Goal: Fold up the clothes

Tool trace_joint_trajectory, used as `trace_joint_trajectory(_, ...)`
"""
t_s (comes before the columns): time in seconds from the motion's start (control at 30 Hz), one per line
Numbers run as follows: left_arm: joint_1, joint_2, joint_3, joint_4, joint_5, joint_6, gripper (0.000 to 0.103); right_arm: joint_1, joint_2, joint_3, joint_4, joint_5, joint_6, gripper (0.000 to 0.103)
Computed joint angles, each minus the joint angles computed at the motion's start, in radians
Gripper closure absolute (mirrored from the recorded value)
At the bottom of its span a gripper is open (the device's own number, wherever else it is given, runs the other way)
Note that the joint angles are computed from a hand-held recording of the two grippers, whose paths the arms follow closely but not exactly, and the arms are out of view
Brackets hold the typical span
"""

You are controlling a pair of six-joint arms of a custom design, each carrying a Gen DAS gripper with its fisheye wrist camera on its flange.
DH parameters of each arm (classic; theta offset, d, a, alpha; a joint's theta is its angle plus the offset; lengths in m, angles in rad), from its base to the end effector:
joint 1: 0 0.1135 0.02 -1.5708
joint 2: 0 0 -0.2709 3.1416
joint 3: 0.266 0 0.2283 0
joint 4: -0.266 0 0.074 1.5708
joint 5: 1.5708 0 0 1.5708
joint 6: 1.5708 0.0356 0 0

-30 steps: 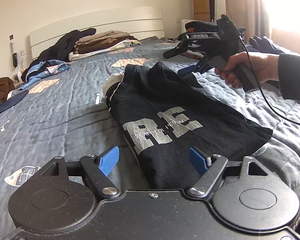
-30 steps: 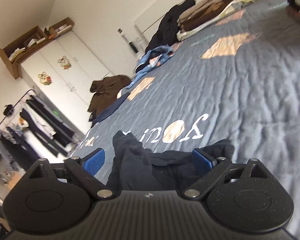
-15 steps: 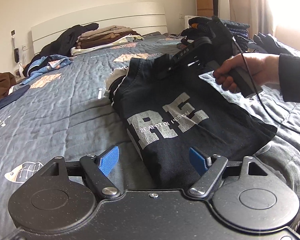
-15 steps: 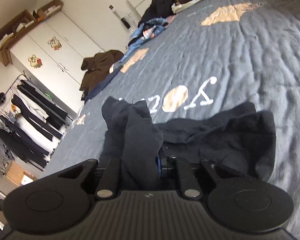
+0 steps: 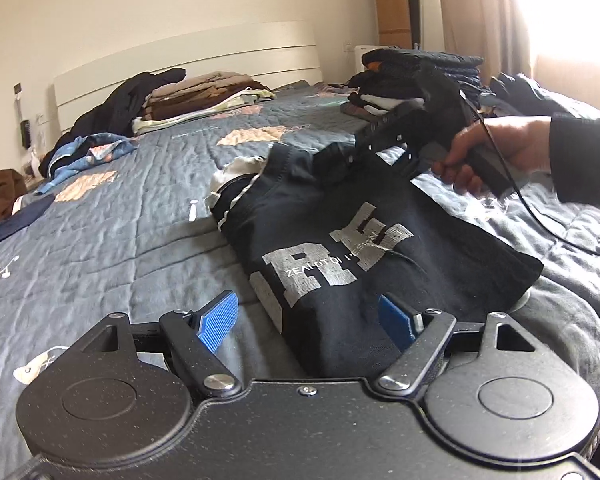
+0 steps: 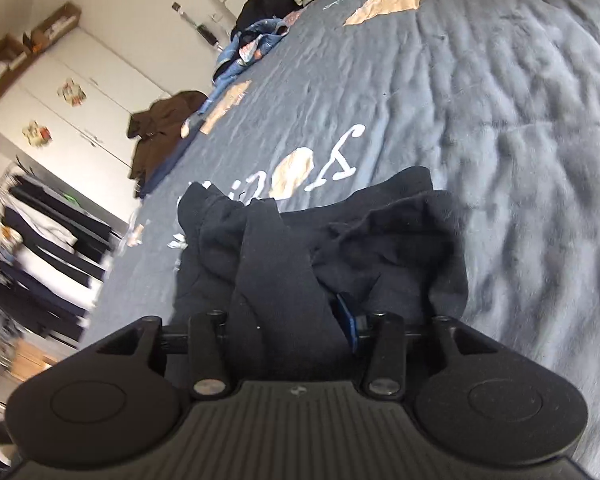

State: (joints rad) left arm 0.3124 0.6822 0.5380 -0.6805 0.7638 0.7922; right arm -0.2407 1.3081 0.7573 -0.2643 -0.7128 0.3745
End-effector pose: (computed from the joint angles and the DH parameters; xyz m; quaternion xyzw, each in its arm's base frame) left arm 0.1066 0.0085 0.2388 0.3373 0.8071 -0.1180 0.4700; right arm 0.2367 -0.0341 0.2375 0.1411 0.8691 0.3467 0.3233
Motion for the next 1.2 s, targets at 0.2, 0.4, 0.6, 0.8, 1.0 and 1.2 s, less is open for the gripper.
trace_joint_trajectory(0.2, -0.115, -0.022, -0.042, 0.049, -0.138, -0.04, 0.027, -0.026, -0.067, -0.032, -0.013, -0.056, 0.025, 0.04)
trace_joint_trajectory(0.4, -0.228, -0.014, -0.071, 0.1, -0.284, -0.113, 0.026, 0.066, -0.146, -0.007, -0.042, 0.068, 0.023, 0.086)
trace_joint_trajectory(0.6, -0.278, -0.051, -0.101, 0.122, -0.339, -0.132, 0.026, 0.197, -0.225, 0.147, -0.217, 0.299, -0.116, 0.086)
trace_joint_trajectory(0.8, -0.308, -0.055, -0.108, 0.121, -0.371, -0.136, 0.026, 0.104, -0.12, 0.061, -0.181, 0.293, -0.156, 0.06)
trace_joint_trajectory(1.0, -0.312, -0.049, -0.103, 0.116, -0.375, -0.144, 0.026, -0.098, -0.133, -0.02, -0.107, 0.024, -0.085, 0.037)
trace_joint_trajectory(1.2, -0.32, -0.051, -0.104, 0.115, -0.382, -0.153, 0.026, -0.05, -0.119, -0.074, -0.044, 0.026, -0.064, 0.04)
